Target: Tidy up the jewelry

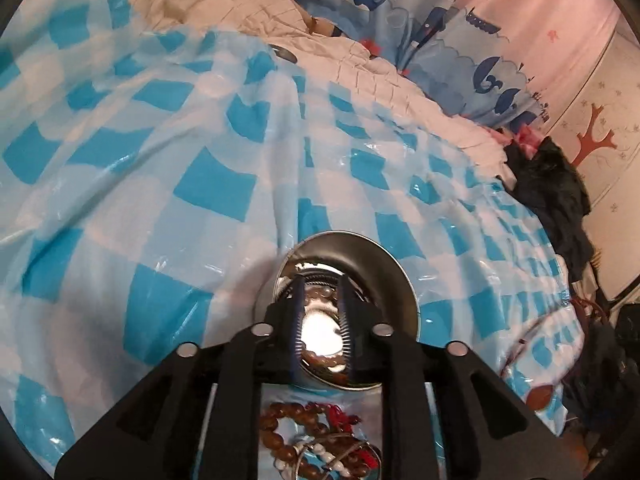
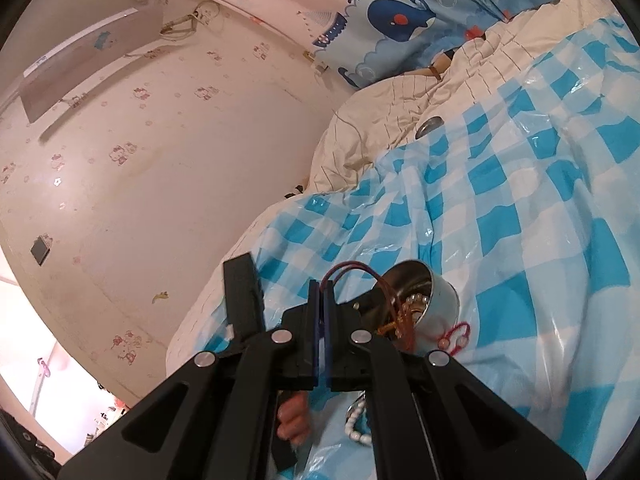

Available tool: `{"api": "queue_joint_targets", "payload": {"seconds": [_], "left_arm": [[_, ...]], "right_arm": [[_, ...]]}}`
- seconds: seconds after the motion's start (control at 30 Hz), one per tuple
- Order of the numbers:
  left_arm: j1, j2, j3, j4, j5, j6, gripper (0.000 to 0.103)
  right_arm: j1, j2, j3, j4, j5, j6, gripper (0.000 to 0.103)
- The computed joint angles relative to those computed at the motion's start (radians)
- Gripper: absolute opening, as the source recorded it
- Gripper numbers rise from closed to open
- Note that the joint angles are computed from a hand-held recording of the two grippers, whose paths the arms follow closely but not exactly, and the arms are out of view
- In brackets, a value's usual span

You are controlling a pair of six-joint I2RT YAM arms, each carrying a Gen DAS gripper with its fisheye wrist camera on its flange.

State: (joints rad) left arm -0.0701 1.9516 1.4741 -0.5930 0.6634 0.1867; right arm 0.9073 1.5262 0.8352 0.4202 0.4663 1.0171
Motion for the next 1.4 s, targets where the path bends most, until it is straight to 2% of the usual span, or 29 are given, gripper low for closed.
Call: {"api": "queue_joint_targets", "payload": {"seconds": [0.17,0.27,0.4,0.43,0.6,0.7,0.77,0.93,1.03,1.17,1.2,1.23,1.3,1.4], "left_arm": [[0.048,-0.045,-0.024,0.042,0.036,-0.032,0.047],[0.092,-0.028,0.006,0.029,0.080,-0.085,0.049],[0.130,-0.035,0.006,0.020,0.104,-0.081,0.053],[0.134,-0.036,0.009,0.009,0.109,-0.074,0.054],[0.155,-0.046,0.012,-0.032,0.129,-0.033,0.062],[0.166,-0.055,0.005,-0.047,0.143,-0.024,0.065],[0.168,-0.063,-0.005,-0.053,0.146,-0.016,0.066],[0.173,-0.061,-0.006,-0.071,0.147,0.006,0.068],[0.176,-0.062,-0.011,-0.063,0.150,-0.003,0.068],[0.180,-0.060,-0.008,-0.072,0.149,0.007,0.070],[0.180,-0.062,-0.012,-0.074,0.147,0.015,0.070],[0.181,-0.063,-0.014,-0.077,0.145,0.022,0.070],[0.185,-0.059,-0.007,-0.089,0.142,0.037,0.071],[0.188,-0.067,-0.020,-0.112,0.129,0.083,0.071]], "right_arm": [[-0.072,0.078,0.087,-0.028,-0.090,-0.026,0.002],[-0.117,0.165,0.177,-0.075,-0.160,-0.033,0.002],[-0.175,0.325,0.397,-0.316,-0.265,-0.045,0.003],[-0.178,0.355,0.450,-0.394,-0.267,-0.045,0.003],[-0.140,0.297,0.395,-0.437,-0.195,-0.049,0.003],[-0.102,0.270,0.382,-0.509,-0.145,-0.054,0.003],[-0.093,0.293,0.418,-0.559,-0.121,-0.070,0.003],[-0.115,0.448,0.614,-0.675,-0.170,-0.151,0.003],[-0.139,0.491,0.644,-0.676,-0.218,-0.151,0.003],[-0.119,0.370,0.529,-0.642,-0.139,-0.123,0.004],[-0.102,0.326,0.502,-0.672,-0.097,-0.111,0.008],[-0.089,0.305,0.492,-0.703,-0.073,-0.097,0.025],[-0.062,0.273,0.460,-0.753,-0.051,-0.064,0.047],[-0.035,0.292,0.437,-0.813,-0.083,-0.003,0.047]]}}
